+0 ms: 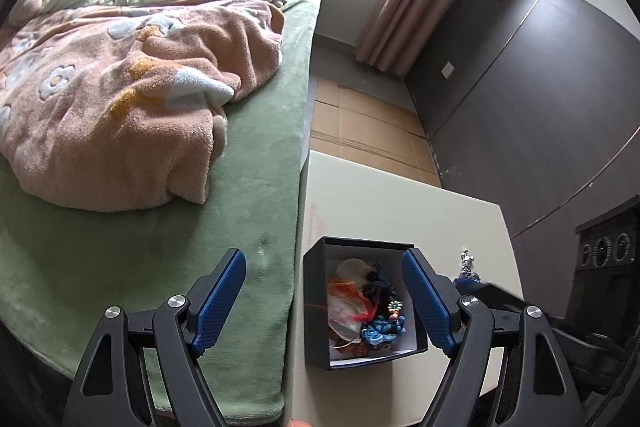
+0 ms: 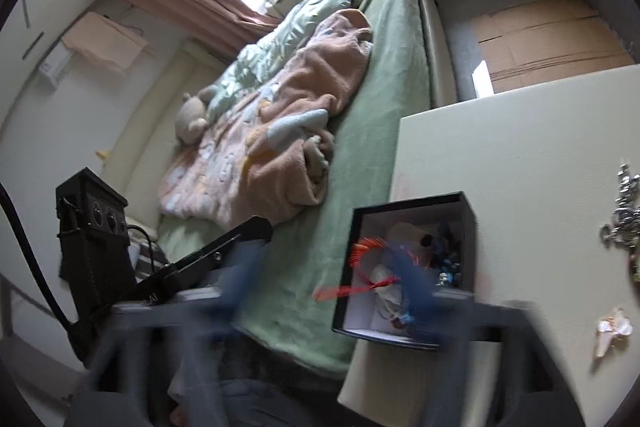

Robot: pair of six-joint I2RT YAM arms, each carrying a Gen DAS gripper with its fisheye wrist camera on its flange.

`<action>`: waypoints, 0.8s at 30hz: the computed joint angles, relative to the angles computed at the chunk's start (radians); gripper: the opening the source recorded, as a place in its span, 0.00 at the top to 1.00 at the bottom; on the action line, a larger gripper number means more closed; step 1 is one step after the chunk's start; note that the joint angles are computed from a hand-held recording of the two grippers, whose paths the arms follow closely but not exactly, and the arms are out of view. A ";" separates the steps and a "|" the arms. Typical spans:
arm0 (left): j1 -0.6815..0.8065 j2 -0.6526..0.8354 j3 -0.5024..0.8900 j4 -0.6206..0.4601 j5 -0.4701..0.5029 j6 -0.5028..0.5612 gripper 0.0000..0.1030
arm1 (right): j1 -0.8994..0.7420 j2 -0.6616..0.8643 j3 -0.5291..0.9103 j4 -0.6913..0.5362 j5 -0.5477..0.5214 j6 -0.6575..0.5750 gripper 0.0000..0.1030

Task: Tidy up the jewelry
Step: 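Drop the silver hoop in the box with left tool while right tool carries red string, then move the left tool to the white butterfly pendant and grasp it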

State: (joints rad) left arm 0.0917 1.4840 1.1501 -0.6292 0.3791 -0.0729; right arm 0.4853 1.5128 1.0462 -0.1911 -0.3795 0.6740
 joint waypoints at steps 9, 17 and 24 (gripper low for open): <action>-0.083 -0.026 -0.003 0.001 -0.014 -0.011 0.21 | -0.079 -0.225 0.022 -0.350 0.155 -0.091 0.10; -0.205 -0.039 -0.018 0.012 -0.089 -0.017 0.21 | -0.278 -0.433 -0.190 -0.380 0.138 -0.116 0.10; -0.341 -0.028 -0.017 0.016 -0.168 -0.016 0.21 | -0.406 -0.502 -0.256 -0.388 0.084 -0.178 0.10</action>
